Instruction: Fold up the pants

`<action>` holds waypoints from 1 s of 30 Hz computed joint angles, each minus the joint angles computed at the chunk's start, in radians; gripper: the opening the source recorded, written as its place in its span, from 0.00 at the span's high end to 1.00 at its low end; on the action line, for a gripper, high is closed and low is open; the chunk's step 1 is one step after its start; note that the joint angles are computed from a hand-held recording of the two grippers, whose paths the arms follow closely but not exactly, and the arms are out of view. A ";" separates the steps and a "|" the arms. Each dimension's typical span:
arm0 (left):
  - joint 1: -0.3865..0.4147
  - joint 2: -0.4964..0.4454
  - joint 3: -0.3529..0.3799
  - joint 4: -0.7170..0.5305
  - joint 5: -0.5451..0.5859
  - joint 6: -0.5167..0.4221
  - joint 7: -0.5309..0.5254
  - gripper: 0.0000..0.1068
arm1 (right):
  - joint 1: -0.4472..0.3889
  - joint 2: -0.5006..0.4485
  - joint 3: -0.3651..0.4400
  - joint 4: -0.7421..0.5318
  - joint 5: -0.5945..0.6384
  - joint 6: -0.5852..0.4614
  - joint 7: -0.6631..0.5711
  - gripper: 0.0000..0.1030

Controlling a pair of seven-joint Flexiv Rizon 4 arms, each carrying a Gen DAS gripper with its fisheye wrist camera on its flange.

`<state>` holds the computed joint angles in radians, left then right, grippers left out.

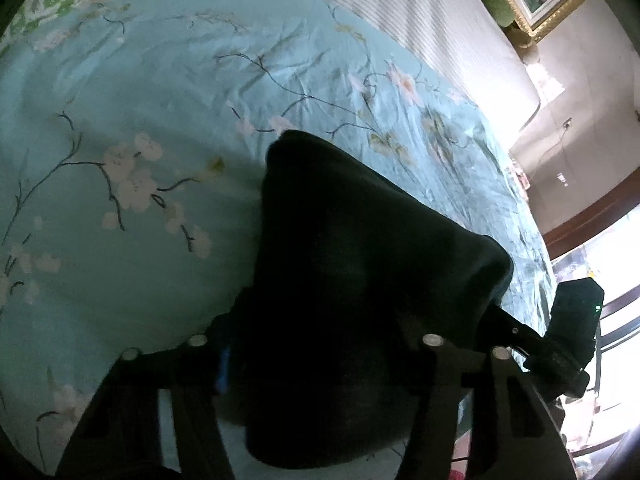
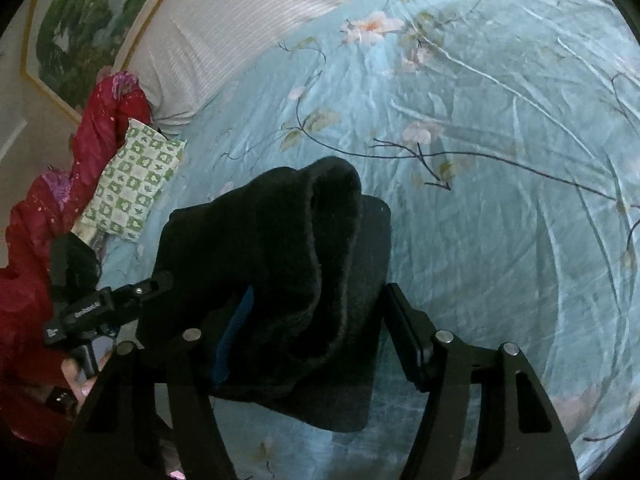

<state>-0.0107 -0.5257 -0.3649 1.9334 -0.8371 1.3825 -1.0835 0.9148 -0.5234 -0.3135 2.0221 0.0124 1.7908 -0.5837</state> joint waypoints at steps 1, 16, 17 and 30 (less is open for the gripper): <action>-0.007 0.000 0.006 -0.001 0.009 0.007 -0.002 0.47 | -0.002 0.001 0.002 -0.001 -0.004 -0.004 -0.004 0.40; 0.059 0.072 -0.123 0.064 -0.120 0.150 0.130 0.69 | 0.000 0.023 0.002 -0.044 -0.012 0.026 -0.097 0.60; 0.054 0.076 -0.116 0.063 -0.115 0.160 0.126 0.69 | -0.012 0.019 0.013 -0.060 -0.017 0.022 -0.104 0.60; 0.076 0.080 -0.031 0.023 0.039 0.189 -0.027 0.69 | -0.197 -0.094 0.174 -0.329 -0.184 -0.094 -0.130 0.60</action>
